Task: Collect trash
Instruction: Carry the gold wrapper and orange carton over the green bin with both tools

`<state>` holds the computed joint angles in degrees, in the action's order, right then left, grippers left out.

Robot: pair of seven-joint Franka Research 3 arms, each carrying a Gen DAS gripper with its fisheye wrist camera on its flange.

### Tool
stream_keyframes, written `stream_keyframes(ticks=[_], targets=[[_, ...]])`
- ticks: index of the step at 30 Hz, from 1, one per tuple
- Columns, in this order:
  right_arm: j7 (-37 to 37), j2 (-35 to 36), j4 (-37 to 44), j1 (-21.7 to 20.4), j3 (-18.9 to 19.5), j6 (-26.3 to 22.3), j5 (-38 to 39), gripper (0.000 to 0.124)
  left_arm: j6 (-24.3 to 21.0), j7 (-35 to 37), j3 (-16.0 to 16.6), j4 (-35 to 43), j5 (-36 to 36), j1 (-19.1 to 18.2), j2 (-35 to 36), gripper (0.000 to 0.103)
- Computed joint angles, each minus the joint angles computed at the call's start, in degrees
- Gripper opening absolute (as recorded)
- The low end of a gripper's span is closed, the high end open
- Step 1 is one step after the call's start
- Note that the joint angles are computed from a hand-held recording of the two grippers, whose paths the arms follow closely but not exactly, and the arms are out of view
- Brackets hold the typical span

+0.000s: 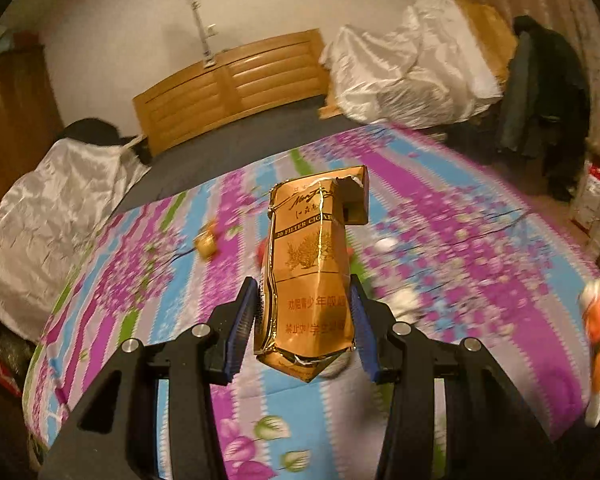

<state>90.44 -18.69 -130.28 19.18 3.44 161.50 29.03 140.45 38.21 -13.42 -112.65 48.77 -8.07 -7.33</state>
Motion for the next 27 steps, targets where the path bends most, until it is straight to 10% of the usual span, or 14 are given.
stream_keyframes(ticks=[27], targets=[[13.5, -25.2, -13.8, -35.4, 0.8, -0.5, -27.6, 0.005, 2.2, 14.4, -0.7, 31.4, 1.8, -21.1, 23.4, 0.044]])
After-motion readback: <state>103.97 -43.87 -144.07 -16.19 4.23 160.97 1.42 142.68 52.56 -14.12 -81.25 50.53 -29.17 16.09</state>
